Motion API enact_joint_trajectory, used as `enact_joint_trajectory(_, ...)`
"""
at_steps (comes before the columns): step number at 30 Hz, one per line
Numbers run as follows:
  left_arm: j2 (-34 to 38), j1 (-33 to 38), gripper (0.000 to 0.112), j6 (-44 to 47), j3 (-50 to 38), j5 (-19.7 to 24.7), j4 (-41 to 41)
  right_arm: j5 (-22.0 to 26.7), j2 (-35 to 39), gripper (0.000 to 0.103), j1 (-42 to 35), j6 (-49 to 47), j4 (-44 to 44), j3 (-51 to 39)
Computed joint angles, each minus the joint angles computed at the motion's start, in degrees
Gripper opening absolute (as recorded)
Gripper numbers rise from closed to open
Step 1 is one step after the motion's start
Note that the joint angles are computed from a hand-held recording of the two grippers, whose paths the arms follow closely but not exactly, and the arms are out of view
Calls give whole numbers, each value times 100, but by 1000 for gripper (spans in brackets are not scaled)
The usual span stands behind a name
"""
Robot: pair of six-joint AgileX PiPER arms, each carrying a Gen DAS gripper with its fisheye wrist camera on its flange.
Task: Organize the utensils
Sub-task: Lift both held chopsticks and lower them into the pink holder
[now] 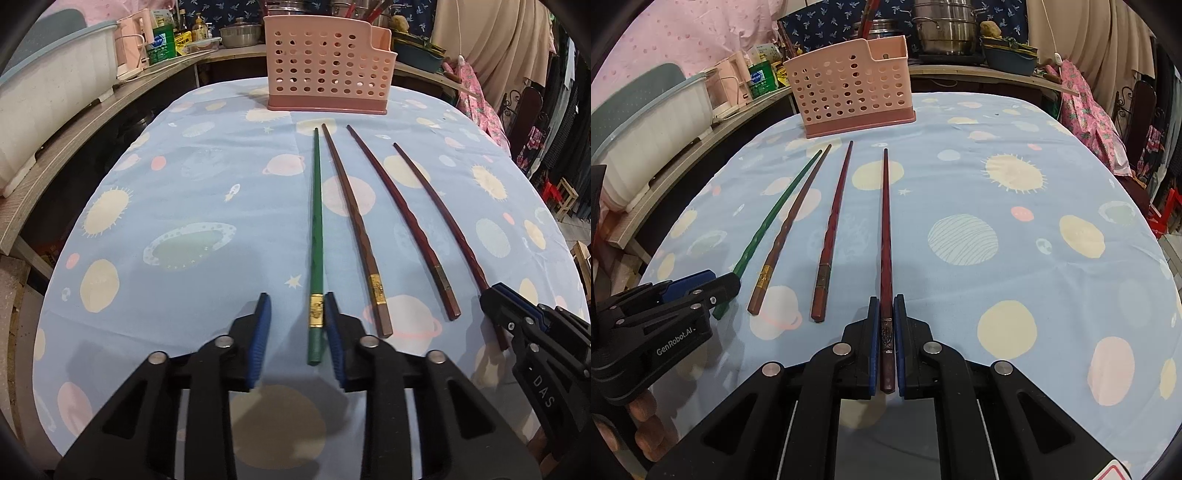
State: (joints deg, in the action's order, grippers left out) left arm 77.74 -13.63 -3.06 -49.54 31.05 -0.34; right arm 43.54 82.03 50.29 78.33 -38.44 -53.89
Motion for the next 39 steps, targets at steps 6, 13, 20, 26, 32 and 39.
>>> enact_joint_trajectory(6,37,239,8,505,-86,149,-460,12,-17,7,2,-5,13,-4)
enact_joint_trajectory(13,-65,515,7,838,-251,376,-787,109,-215,7,-15,25,-30,-18)
enact_joint_trajectory(20,-263,943,7,1278,-768,759,-1253,262,-636,7,-130,-18,-139,-213)
enact_joint_trajectory(26,-228,1142,7,1299,-1477,985,-1294,480,-829,7,-322,-384,-329,-750)
enact_joint_trajectory(32,105,1255,7,1341,-2531,1245,-1441,338,-778,7,-820,-1028,-231,-1517)
enact_joint_trajectory(39,954,1272,7,1113,-4073,1736,-1511,172,-287,7,-1322,-1881,-13,-2653)
